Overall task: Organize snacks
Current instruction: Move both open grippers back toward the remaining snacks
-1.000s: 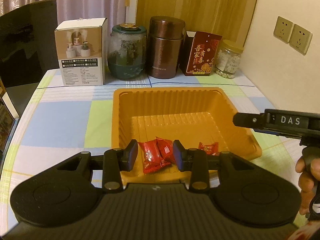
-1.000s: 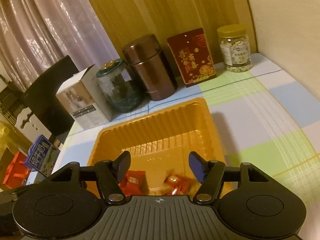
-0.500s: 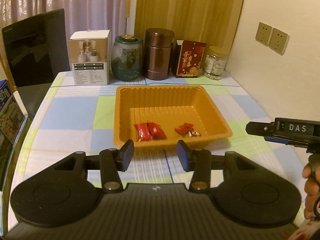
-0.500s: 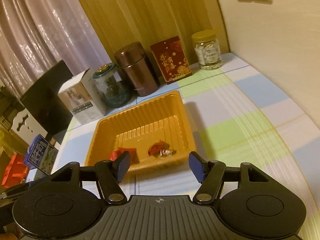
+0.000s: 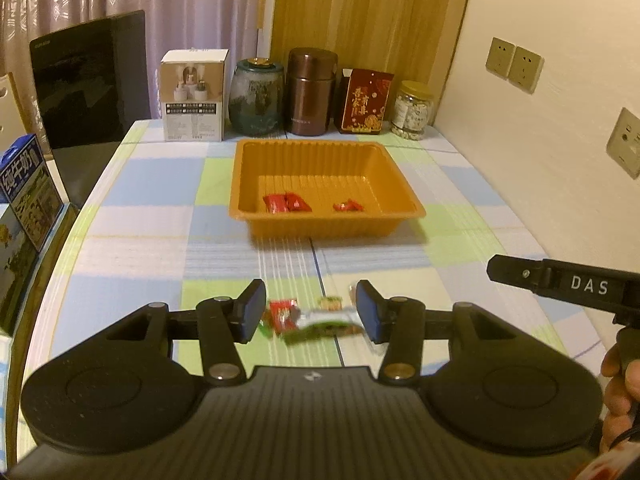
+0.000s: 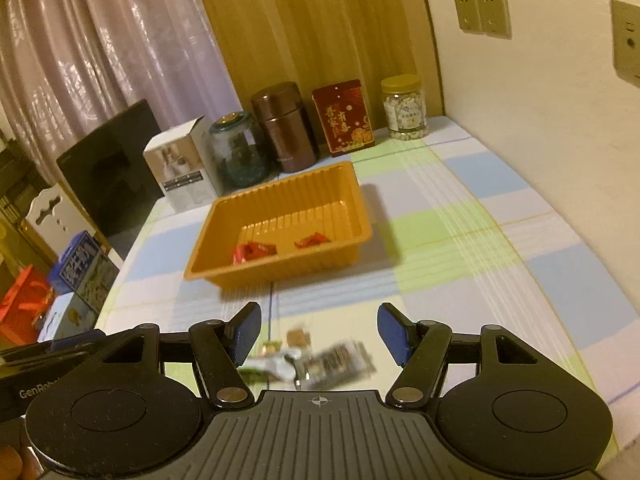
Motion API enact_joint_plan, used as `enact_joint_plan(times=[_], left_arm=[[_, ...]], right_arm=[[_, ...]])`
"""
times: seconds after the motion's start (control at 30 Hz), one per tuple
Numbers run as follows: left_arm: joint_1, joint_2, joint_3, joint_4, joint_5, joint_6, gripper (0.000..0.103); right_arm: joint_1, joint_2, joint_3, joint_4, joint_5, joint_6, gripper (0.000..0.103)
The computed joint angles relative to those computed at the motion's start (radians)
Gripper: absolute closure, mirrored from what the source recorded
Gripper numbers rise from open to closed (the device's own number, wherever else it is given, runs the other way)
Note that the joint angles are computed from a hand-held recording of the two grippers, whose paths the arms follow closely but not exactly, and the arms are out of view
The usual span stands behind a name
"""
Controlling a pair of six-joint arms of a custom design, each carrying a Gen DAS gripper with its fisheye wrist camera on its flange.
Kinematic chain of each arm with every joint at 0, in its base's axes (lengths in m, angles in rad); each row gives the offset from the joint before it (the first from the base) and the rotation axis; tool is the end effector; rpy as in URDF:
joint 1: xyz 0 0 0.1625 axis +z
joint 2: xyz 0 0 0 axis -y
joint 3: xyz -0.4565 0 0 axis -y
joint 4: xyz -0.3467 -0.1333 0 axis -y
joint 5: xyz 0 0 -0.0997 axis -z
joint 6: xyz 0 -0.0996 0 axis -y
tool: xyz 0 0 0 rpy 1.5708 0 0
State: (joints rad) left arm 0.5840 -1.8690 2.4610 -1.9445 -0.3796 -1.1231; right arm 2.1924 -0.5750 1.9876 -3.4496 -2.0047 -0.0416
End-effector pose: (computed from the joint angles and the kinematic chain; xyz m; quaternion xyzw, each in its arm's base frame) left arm -0.0782 -0.3223 0.3478 0.0049 0.8251 -0.4406 0.3535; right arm 0.4047 -0.4080 0.0325 0.2623 -0.9146 0.2761 0.1362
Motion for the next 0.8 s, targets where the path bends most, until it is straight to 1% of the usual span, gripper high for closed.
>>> enact_joint_plan(times=[0.17, 0.37, 0.47, 0.6, 0.8], left_arm=[[-0.068, -0.049, -0.005, 0.235, -0.037, -0.199, 0.057], [-0.113, -0.075, 0.004, 0.371, -0.082, -0.316, 0.056], [-0.133, -0.082, 0.009, 0.417, -0.100, -0.354, 0.056], [-0.146, -0.089, 0.014, 0.446, -0.116, -0.378, 0.055], [-0.141, -0.087, 0.022, 0.428, -0.120, -0.368, 0.055]], right_arm=[[0.008, -0.024, 0.067, -0.036, -0.017, 0.013, 0.038], [0.014, -0.039, 0.127, -0.064, -0.039, 0.016, 0.038], [0.013, -0.044, 0.148, -0.068, -0.045, 0.021, 0.038], [0.012, -0.050, 0.167, -0.076, -0.051, 0.028, 0.038], [0.009, -0.053, 0.177, -0.085, -0.057, 0.032, 0.038]])
